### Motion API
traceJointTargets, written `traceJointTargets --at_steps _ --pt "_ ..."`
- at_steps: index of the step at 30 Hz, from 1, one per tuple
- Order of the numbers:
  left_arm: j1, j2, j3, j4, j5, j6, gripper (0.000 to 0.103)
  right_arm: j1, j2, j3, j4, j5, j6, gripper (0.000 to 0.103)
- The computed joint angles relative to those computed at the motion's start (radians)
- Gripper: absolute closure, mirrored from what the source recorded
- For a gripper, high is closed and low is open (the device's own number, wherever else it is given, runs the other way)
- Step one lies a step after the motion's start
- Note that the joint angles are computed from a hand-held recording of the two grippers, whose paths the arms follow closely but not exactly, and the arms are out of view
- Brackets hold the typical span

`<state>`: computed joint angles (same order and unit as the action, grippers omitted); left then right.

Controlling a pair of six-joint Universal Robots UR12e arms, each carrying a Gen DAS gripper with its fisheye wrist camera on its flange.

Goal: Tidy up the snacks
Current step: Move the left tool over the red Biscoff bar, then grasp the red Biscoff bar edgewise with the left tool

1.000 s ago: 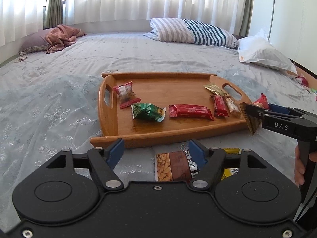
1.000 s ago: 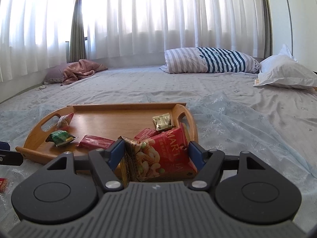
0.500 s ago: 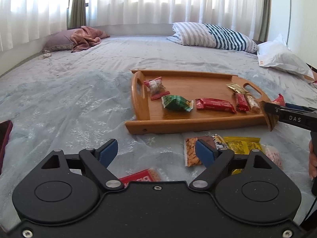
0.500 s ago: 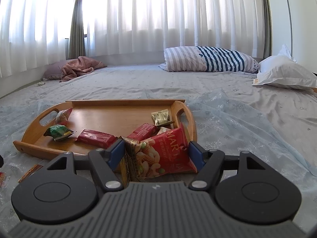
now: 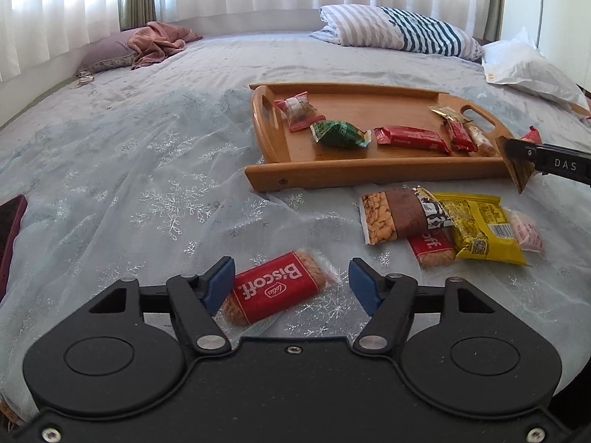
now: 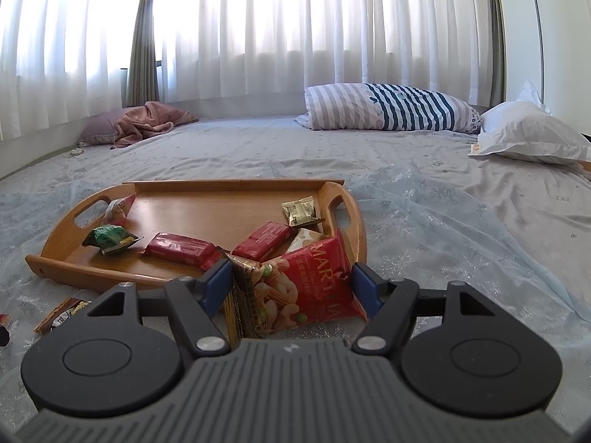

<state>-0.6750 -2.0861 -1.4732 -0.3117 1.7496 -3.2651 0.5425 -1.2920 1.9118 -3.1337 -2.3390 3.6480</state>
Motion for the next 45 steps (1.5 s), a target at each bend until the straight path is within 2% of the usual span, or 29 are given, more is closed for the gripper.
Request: traceJointTargets --at_steps 3,5,7,10,11,12,14,21,25,29,32,34,35,36,39,45 --pt "-0.001 0.004 -0.014 0.029 0.011 0.019 0.021 0.002 0.001 -0.001 -0.002 0.0 -0.002 0.03" --pt "0.0 0.002 -0.011 0.021 0.02 0.022 0.022 0.002 0.002 -0.002 -0.003 0.002 -0.002 0.03" --pt "0.007 0.001 -0.006 -0.004 -0.002 0.013 0.031 0.003 0.002 -0.002 -0.004 0.005 -0.002 0.03" --pt "0.013 0.002 -0.009 -0.007 -0.036 0.013 0.036 0.005 0.003 -0.004 -0.004 0.005 -0.004 0.03" --pt "0.014 0.003 -0.008 -0.007 -0.041 0.021 0.045 0.006 0.003 -0.004 -0.005 0.006 -0.005 0.03" --pt "0.016 0.004 -0.008 -0.013 -0.055 0.024 0.062 0.007 0.004 -0.004 -0.006 0.007 -0.006 0.03" --pt "0.019 0.005 -0.006 -0.021 -0.079 0.012 0.066 0.007 0.004 -0.005 -0.005 0.008 -0.006 0.03" --pt "0.02 0.006 0.0 -0.026 -0.089 0.008 0.08 0.006 0.004 -0.004 -0.007 0.018 -0.003 0.03" --pt "0.021 0.003 0.002 -0.018 -0.096 0.011 0.081 0.006 0.005 -0.007 -0.005 0.02 -0.005 0.03" --pt "0.03 -0.009 0.014 -0.032 -0.122 -0.028 0.065 0.007 0.006 -0.008 -0.001 0.022 -0.003 0.03" --pt "0.029 -0.015 0.017 -0.022 -0.119 -0.037 0.065 0.007 0.006 -0.008 0.0 0.022 -0.005 0.03" --pt "0.025 -0.014 0.019 -0.021 -0.109 -0.034 0.073 0.007 0.007 -0.009 0.0 0.022 -0.009 0.03" --pt "0.024 -0.014 0.019 -0.02 -0.103 -0.028 0.085 0.007 0.007 -0.01 0.0 0.022 -0.009 0.03" --pt "0.023 -0.013 0.02 -0.021 -0.102 -0.019 0.089 0.007 0.007 -0.009 -0.001 0.023 -0.008 0.03" --pt "0.025 -0.008 0.021 -0.023 -0.13 -0.017 0.095 0.008 0.007 -0.009 -0.003 0.023 -0.01 0.03" --pt "0.019 -0.003 0.02 0.001 -0.128 -0.001 0.097 0.01 0.008 -0.011 -0.004 0.023 -0.012 0.03"
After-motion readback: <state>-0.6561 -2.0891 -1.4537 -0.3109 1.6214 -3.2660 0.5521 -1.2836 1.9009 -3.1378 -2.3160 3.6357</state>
